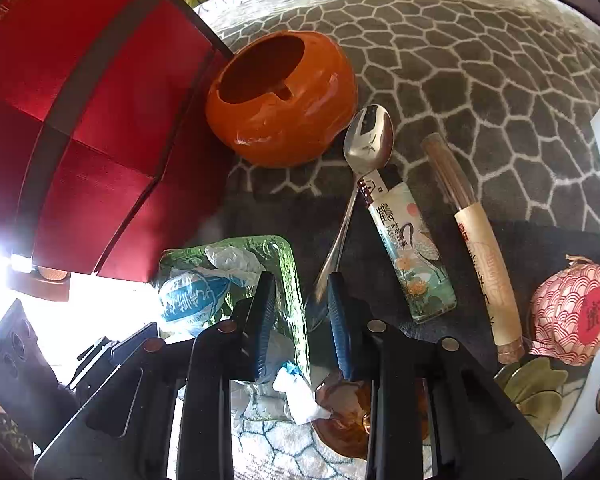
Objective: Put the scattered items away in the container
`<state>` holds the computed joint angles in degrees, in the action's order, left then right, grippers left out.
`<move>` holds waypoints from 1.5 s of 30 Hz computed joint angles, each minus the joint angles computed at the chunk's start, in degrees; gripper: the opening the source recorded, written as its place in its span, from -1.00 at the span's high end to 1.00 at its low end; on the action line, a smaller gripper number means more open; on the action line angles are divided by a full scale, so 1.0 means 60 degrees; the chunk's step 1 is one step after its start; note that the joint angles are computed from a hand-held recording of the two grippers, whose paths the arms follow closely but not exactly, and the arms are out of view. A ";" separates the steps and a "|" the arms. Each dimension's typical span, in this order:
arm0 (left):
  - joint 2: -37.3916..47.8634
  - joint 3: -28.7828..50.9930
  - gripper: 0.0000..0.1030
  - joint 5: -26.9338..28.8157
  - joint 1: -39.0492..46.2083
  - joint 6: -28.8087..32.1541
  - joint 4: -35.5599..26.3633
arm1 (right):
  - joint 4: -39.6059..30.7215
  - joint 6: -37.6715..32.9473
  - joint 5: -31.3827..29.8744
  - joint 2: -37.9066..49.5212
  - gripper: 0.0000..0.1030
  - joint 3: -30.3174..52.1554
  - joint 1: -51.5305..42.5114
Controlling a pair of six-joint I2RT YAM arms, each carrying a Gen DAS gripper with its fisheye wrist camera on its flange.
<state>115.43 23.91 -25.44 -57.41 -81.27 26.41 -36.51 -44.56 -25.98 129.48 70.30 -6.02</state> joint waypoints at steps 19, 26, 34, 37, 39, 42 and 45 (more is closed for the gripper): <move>0.0040 -0.0169 0.65 0.0447 0.0194 0.0359 0.0575 | 0.1373 -0.0174 0.0637 -0.2346 0.82 -0.3047 0.0352; -0.1479 -0.0380 0.53 -0.0195 -0.0175 0.0206 -0.1077 | 0.0930 -0.2201 0.0151 -0.4314 0.36 -0.4266 -0.0215; -0.1333 0.0050 0.41 0.0400 -0.0390 0.1029 -0.0605 | 0.2106 -0.2558 0.1391 -0.3733 0.24 -0.4783 0.1158; -0.1050 0.0203 0.30 0.0532 -0.0341 0.1004 -0.0472 | 0.2056 -0.2239 0.1416 -0.3370 0.33 -0.4724 0.1390; -0.0978 0.0232 0.22 0.0535 -0.0336 0.0930 -0.0503 | 0.2123 -0.2257 0.1365 -0.3494 0.42 -0.4893 0.1422; -0.0948 0.0248 0.07 0.0526 -0.0246 0.1014 -0.0338 | 0.1617 -0.2119 0.0961 -0.3791 0.43 -0.4687 0.1002; -0.0874 0.0542 -0.03 0.0322 -0.0244 0.1108 -0.0789 | 0.1341 -0.2138 0.0725 -0.4129 0.43 -0.4299 0.0383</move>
<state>110.19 27.16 -23.51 -58.88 -74.63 21.68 -28.46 -57.39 -21.63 104.70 44.51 -3.72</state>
